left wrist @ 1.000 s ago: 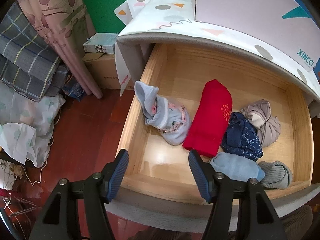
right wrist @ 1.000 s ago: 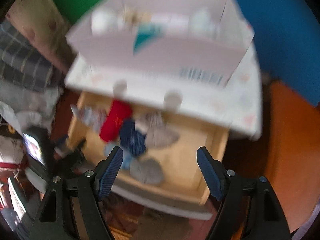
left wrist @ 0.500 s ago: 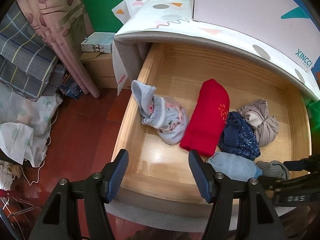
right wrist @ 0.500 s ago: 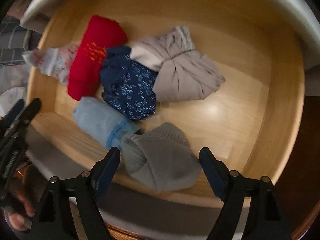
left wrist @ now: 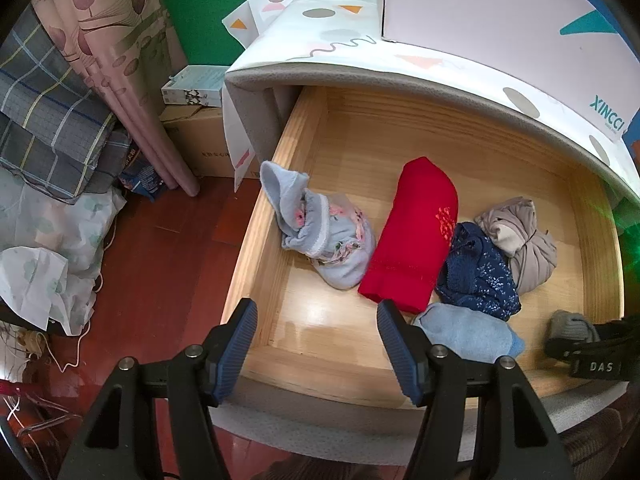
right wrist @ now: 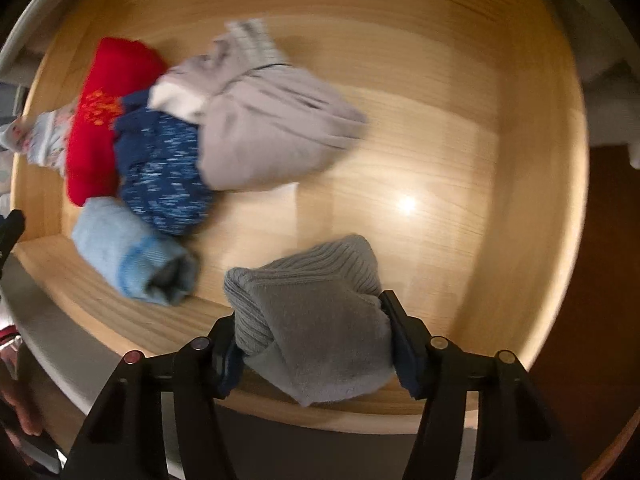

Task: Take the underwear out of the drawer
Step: 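Hold the grey knit garment with the right gripper while the left gripper reaches toward the light blue roll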

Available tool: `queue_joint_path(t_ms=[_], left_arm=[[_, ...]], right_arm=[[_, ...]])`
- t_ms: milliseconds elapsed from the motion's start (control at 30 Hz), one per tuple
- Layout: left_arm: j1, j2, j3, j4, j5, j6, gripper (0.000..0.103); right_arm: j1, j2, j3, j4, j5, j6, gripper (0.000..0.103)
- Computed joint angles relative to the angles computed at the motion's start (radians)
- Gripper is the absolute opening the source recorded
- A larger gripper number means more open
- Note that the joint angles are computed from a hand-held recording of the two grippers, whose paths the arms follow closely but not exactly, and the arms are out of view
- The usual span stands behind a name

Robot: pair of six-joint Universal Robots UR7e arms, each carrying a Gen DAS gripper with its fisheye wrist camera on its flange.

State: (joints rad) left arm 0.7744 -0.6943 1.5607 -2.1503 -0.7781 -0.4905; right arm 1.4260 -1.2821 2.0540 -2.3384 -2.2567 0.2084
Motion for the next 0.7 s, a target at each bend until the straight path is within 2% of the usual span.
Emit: queue_joint_path(t_ms=[167,300,533,700], left_arm=[[-0.002,0.002,-0.003,0.012,-0.001,0.003,0.064],[0.005,0.007,-0.017,0.033,-0.028,0.018,0.064],[0.018,0.027,-0.055,0.104,-0.080,0.025,0.064],[0.018,0.031,-0.058,0.116,-0.093,0.034,0.064]], right_arm=[[-0.032,-0.051,0.050,-0.026,-0.021,-0.011,0.056],[-0.045,-0.077,0.092,-0.072,-0.047,-0.045,0.055],[-0.020,-0.053,0.135,-0.161,-0.108,-0.032,0.055],[-0.005,-0.046,0.124,-0.154,-0.110,-0.017,0.055]])
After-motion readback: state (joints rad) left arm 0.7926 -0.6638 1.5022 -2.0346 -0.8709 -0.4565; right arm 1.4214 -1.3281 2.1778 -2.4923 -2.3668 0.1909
